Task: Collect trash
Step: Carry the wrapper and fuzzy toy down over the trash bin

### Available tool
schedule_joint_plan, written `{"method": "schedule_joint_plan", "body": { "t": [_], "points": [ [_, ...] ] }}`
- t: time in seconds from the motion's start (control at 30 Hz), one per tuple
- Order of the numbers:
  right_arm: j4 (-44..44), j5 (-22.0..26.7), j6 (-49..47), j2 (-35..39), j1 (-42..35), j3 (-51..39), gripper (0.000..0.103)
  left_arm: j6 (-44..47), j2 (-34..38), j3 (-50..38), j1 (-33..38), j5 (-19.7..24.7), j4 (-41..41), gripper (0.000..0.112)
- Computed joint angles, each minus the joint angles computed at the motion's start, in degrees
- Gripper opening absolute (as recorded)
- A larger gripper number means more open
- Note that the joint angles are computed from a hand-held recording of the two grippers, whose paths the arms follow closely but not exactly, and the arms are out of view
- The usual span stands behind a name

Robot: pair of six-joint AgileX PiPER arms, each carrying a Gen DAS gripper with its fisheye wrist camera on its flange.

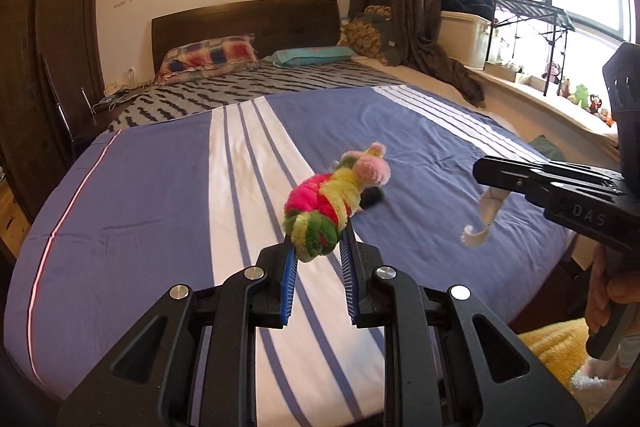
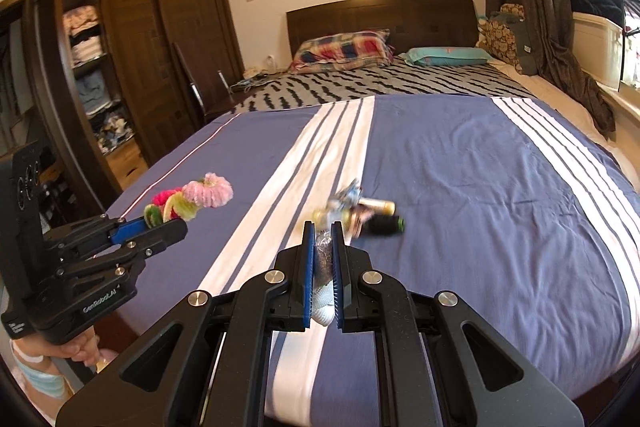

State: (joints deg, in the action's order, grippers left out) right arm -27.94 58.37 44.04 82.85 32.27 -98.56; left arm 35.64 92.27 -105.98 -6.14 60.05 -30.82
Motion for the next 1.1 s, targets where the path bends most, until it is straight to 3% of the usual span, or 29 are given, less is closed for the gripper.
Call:
{"method": "schedule_joint_plan", "body": {
  "t": [0.3,0.43,0.57,0.8,1.1],
  "points": [
    [-13.6,5.5,18.8,-10.8,18.9,16.2,0.009,7.3,-19.0,26.9,3.5,-0.9,-3.6,0.019],
    [-16.3,8.6,27.9,-13.7,25.9,24.0,0.009,10.7,-23.7,36.0,6.0,0.8,-4.2,0.019],
    [-13.7,7.3,33.1,-15.1,28.4,31.4,0.009,12.0,-24.8,44.2,6.6,0.7,-2.0,0.019],
    [-6.6,-1.2,36.5,-14.4,26.3,42.2,0.009,12.6,-22.3,56.3,4.5,-3.3,1.9,0.019],
    [1.1,-14.3,37.0,-8.1,21.5,51.4,0.009,9.0,-10.2,61.7,-0.4,-12.6,6.7,0.019]
  ]
}}
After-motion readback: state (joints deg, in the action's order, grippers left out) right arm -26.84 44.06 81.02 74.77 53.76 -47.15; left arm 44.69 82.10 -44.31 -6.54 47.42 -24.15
